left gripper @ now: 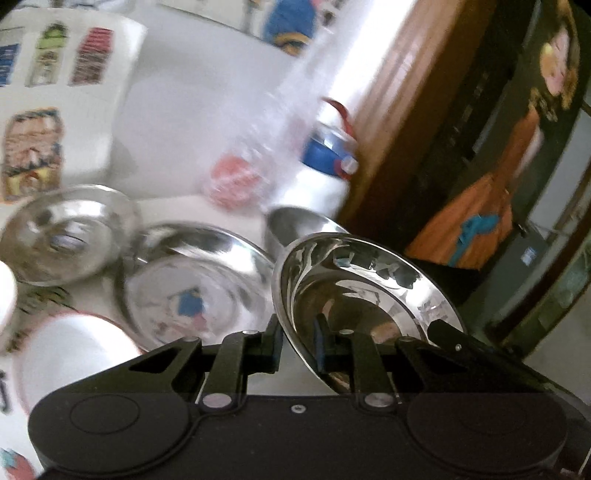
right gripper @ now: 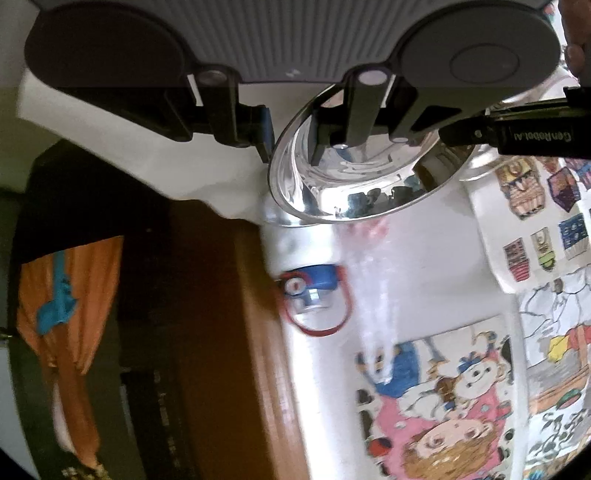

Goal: Organize plates and bowls

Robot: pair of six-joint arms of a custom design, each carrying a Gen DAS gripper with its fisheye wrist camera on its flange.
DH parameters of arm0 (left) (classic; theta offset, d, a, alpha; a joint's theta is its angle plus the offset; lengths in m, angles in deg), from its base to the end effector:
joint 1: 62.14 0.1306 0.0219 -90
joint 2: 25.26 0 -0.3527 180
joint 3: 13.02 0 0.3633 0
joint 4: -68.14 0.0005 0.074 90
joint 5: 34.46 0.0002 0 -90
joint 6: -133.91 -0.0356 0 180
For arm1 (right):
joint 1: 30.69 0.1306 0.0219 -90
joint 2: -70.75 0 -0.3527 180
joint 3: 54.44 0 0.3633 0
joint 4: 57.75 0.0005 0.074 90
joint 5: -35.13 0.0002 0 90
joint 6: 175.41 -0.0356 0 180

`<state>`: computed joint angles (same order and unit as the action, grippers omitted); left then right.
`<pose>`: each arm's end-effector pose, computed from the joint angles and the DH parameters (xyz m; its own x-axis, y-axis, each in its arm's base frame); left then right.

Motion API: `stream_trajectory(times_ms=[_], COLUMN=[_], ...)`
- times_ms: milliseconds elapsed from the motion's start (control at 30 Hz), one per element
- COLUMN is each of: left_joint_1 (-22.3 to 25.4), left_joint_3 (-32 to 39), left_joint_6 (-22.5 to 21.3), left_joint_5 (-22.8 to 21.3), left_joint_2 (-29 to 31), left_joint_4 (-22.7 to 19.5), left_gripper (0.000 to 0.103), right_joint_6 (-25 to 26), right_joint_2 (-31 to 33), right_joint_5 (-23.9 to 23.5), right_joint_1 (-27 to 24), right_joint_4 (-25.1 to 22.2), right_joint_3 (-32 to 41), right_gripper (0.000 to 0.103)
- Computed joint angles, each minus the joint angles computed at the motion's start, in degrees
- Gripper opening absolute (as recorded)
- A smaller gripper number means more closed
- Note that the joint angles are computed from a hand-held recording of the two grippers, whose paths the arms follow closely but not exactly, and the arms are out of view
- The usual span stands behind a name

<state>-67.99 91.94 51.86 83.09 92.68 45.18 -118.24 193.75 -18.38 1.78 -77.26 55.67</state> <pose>0.6215 -0.0807 0.2985 -0.6423 -0.0575 -0.7643 0.3777 0.8440 -0.3808 0.5640 0.3332 0.2902 -0.3842 0.2722 -0.8822 0.2384 0.9524 0.1900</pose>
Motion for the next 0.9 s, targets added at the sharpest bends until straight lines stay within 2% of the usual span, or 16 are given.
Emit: stream_trajectory(times_ms=[267,600,633,700,900], left_joint_1=[4.1,5.5,5.6,5.6,5.9], left_joint_3=[6.4,14.6,15.1,16.3,19.0], left_joint_6=[0.2,-3.5,-3.8,-4.5,-5.6], left_joint_5=[-2.0,-3.2,-3.4,-3.9,-4.7], left_joint_2=[3.4,8.9,9.2,10.0,11.9], left_joint_4=[-2.2,-8.8,-9.4,-10.7,-13.0], left_gripper=[0.018,0.018,0.018,0.018,0.018], right_joint_6=[-1.2,-0.7,-0.6,-0.5,-0.5], right_joint_2=[8.8,13.2,13.9,14.8,17.0], right_joint_5=[-3.0,-2.2,-2.0,-1.7,-2.4], right_joint_1=[0.7,1.3,1.4,1.6,1.7], right_joint_4=[-5.0,-11.1,-13.6,-15.3,-18.3], right_joint_3=[12.5,20.2,21.9,23.5,27.3], right_gripper=[0.024,0.024,0.024,0.024,0.029])
